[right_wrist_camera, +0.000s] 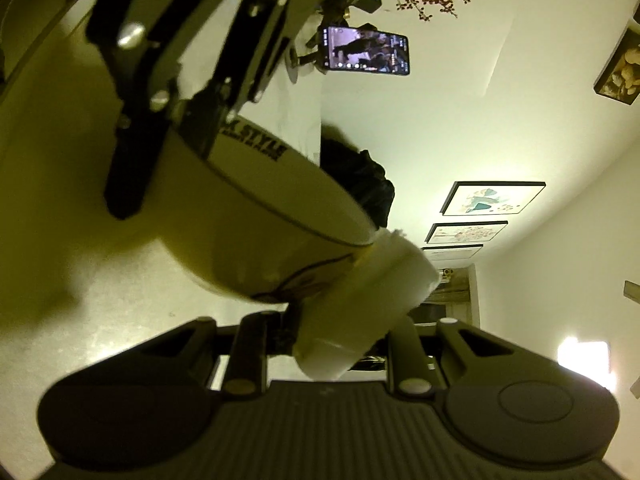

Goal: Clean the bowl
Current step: 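Turn the bowl with the left gripper while the right gripper wipes its rim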

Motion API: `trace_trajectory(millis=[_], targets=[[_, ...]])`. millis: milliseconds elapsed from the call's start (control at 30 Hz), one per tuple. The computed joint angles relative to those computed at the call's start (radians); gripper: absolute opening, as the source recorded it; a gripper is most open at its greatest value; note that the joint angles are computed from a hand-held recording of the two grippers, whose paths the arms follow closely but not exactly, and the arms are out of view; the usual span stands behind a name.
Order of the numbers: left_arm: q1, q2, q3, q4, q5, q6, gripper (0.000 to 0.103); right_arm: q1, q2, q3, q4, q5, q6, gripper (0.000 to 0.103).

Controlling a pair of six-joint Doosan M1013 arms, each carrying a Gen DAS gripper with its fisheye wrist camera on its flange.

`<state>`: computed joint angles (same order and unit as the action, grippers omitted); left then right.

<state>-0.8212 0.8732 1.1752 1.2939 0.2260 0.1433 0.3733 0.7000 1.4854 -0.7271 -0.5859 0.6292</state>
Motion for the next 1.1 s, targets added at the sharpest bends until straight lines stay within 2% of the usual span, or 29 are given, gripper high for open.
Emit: trace_trajectory(millis=[267,433,567,733,900,1100], targets=[[0.002,0.003,-0.004,0.004,-0.013,-0.04,0.034,-0.007,-0.001,0.016,-0.012,0.035,-0.005,0.022],[0.005,-0.002,-0.001,-0.009,-0.017,-0.034,0.035,-0.01,-0.01,0.018,-0.008,-0.022,0.005,0.022],[0.008,-0.008,0.002,-0.019,-0.02,-0.026,0.036,-0.013,-0.008,0.023,-0.001,-0.037,-0.007,0.023],[0.009,-0.004,-0.012,-0.071,-0.015,0.03,0.036,-0.019,-0.006,0.03,-0.013,0.006,0.001,0.023],[0.011,-0.008,-0.01,-0.075,-0.02,0.025,0.036,-0.022,-0.006,0.026,-0.034,0.02,0.017,0.022],[0.011,-0.011,-0.007,-0.07,-0.018,0.015,0.037,-0.021,-0.009,0.026,-0.024,-0.032,0.015,0.023]])
